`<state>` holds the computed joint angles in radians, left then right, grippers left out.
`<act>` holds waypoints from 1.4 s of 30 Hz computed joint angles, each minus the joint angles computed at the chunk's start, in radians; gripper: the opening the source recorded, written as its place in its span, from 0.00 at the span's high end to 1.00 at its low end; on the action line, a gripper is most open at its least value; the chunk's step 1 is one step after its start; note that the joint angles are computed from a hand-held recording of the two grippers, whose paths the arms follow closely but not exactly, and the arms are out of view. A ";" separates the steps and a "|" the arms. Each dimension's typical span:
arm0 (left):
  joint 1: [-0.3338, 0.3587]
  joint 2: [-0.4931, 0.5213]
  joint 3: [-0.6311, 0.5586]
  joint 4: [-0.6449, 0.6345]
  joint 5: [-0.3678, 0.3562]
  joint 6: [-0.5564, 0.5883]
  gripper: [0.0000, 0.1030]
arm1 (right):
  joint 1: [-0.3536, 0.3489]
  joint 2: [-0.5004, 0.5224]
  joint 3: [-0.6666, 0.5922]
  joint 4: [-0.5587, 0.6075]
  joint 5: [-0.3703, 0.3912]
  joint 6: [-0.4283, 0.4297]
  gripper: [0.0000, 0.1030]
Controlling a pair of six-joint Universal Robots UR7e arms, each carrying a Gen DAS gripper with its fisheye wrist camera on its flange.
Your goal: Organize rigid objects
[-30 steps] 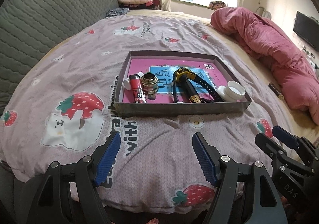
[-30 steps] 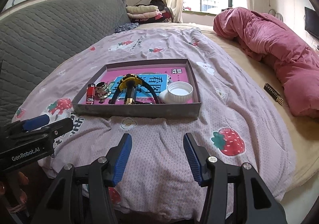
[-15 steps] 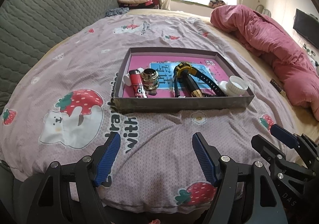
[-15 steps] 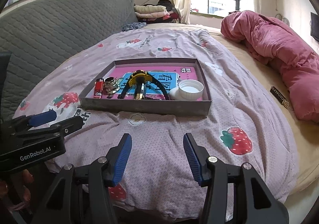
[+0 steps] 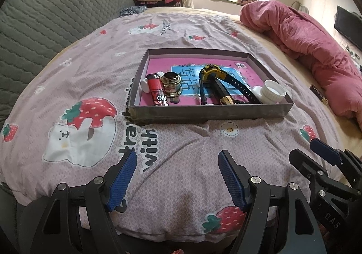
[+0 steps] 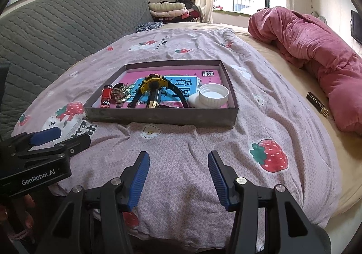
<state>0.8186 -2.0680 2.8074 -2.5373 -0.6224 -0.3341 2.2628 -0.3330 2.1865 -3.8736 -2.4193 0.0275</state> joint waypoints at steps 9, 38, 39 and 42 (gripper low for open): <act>0.008 0.029 -0.004 -0.011 -0.003 0.000 0.27 | -0.013 0.002 0.002 0.011 0.006 0.003 0.48; 0.031 0.057 -0.017 -0.005 -0.011 0.003 0.27 | -0.009 0.006 -0.004 0.002 -0.008 -0.006 0.48; 0.032 0.053 -0.018 0.000 -0.011 0.002 0.27 | -0.008 0.006 -0.003 0.000 -0.008 -0.007 0.48; 0.032 0.051 -0.020 0.012 -0.011 -0.003 0.27 | -0.009 0.001 0.001 0.003 -0.004 0.005 0.48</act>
<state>0.8509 -2.0165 2.7871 -2.5250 -0.6331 -0.3369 2.2535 -0.3321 2.1877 -3.8708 -2.4235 0.0323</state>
